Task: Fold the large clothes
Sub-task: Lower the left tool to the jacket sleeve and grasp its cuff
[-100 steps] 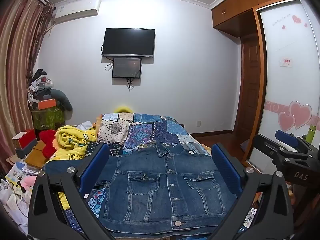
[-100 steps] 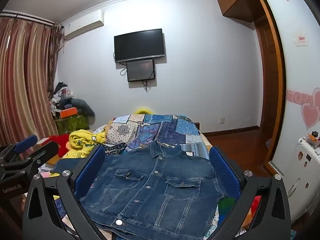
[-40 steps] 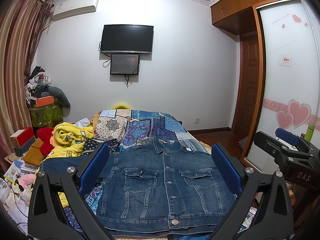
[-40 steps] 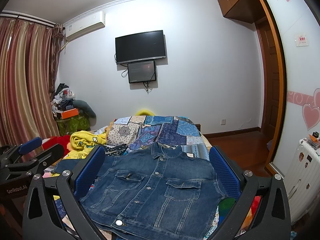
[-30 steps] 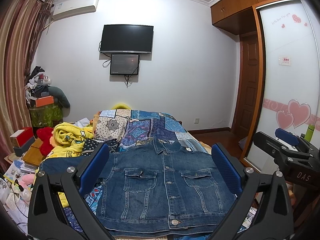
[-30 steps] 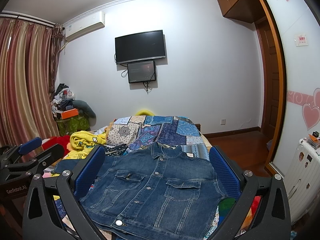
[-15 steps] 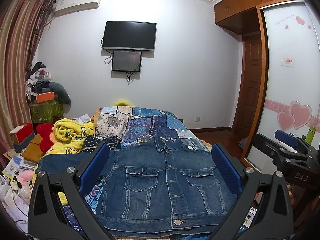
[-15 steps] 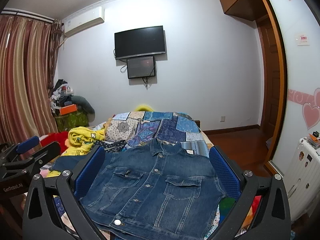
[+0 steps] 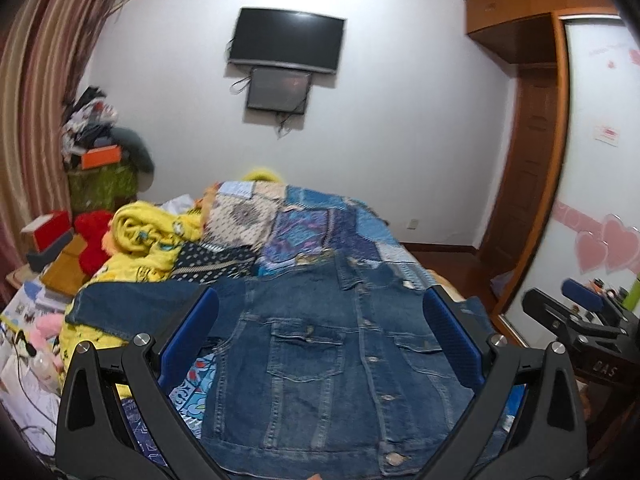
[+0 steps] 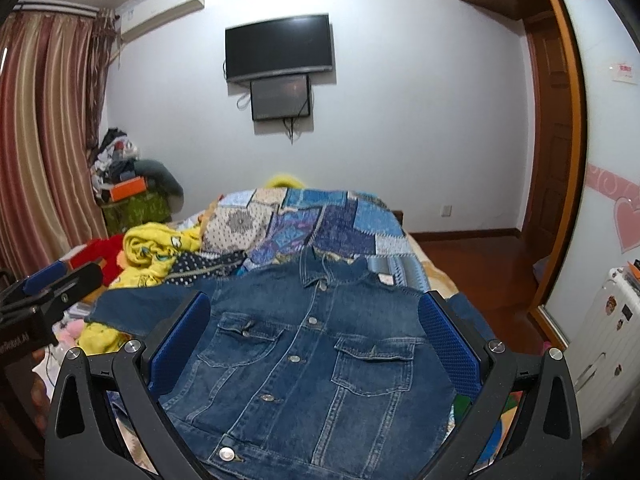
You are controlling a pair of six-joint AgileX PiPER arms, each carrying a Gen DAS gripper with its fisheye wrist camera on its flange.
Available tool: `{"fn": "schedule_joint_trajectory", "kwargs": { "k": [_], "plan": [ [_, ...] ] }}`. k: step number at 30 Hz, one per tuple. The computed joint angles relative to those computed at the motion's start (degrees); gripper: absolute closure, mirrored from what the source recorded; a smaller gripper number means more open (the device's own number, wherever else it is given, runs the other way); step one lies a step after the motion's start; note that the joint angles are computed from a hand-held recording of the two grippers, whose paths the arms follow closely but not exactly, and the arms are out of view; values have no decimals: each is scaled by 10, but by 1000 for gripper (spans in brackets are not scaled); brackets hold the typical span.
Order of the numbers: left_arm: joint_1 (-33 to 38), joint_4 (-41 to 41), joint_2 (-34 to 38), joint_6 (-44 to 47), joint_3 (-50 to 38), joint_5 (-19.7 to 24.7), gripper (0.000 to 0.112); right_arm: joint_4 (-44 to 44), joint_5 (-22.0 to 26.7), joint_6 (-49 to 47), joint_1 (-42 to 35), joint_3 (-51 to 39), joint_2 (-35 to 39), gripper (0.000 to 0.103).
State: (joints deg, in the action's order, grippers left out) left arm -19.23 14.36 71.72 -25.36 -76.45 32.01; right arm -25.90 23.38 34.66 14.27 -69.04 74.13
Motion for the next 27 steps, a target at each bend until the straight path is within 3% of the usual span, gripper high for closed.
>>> {"fn": "schedule_joint_trajectory", "kwargs": {
  "k": [6, 14, 16, 21, 27],
  "plan": [
    [115, -144, 80, 115, -32, -2, 10, 55, 37, -55, -3, -76, 96, 0],
    [211, 67, 214, -65, -74, 3, 10, 78, 145, -76, 2, -202, 234, 0],
    [239, 65, 246, -60, -88, 6, 10, 47, 197, -46, 10, -247, 273, 0],
    [347, -123, 347, 106, -145, 21, 10, 70, 267, -84, 8, -328, 339, 0],
    [434, -347, 495, 284, -290, 131, 10, 68, 312, -96, 10, -397, 394, 0]
  ]
}}
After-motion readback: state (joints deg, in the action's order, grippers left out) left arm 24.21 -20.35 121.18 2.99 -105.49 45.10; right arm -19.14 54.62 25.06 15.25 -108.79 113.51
